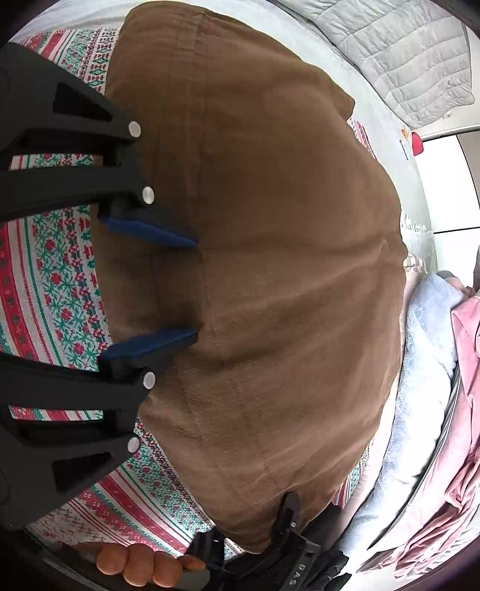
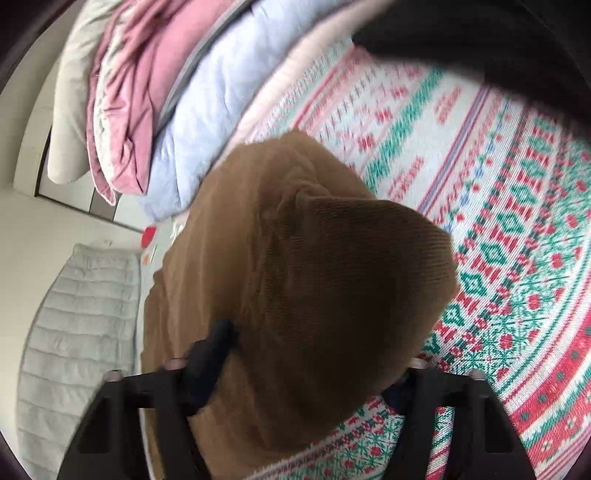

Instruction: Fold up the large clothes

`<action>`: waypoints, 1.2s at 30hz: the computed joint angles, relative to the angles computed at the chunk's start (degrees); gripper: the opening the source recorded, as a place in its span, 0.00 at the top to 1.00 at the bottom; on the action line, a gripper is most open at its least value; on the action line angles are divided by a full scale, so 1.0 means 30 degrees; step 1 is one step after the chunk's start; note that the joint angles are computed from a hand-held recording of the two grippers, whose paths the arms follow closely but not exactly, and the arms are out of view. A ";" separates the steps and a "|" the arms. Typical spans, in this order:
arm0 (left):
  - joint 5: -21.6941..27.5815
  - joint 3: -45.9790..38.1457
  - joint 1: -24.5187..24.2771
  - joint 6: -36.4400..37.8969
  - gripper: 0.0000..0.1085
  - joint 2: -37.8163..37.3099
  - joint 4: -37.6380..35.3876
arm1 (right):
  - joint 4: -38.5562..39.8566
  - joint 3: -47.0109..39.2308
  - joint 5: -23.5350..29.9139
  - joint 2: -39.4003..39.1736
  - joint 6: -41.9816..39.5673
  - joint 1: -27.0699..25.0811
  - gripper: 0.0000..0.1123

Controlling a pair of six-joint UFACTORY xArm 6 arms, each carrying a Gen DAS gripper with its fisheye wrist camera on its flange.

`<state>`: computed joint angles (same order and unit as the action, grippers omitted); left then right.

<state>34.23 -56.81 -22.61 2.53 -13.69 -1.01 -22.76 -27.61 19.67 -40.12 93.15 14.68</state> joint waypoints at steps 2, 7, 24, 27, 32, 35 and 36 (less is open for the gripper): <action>0.0989 -0.0604 0.0420 0.1299 0.56 0.0052 -0.1958 | -0.2221 -0.0689 0.0659 0.0032 0.1034 0.0128 0.71; 0.4423 -0.2946 0.3236 0.4065 0.56 0.0783 -0.7513 | -0.4026 -0.1947 0.2101 0.0659 0.0983 0.0672 0.75; 0.8834 -0.9507 1.4783 -0.0526 0.58 0.6288 -1.3753 | -1.6154 -1.9995 1.2848 1.3288 -0.6177 0.9938 0.82; 0.8307 -0.9556 1.5320 -0.0410 0.58 0.6159 -1.3931 | -1.5908 -2.4379 1.0993 1.7885 -1.2174 1.1498 0.82; 0.7633 -0.9381 1.5785 -0.0639 0.58 0.6022 -1.4057 | -1.1015 -2.7410 0.9085 2.3589 -2.0573 1.2640 0.82; 0.7379 -0.9452 1.5576 -0.1001 0.58 0.6190 -1.3118 | -1.2113 -2.6611 0.8622 2.4101 -1.9536 1.2796 0.82; 0.7525 -0.9439 1.5564 -0.0867 0.58 0.6178 -1.3143 | -1.1350 -2.6325 0.8243 2.3704 -1.8936 1.2559 0.82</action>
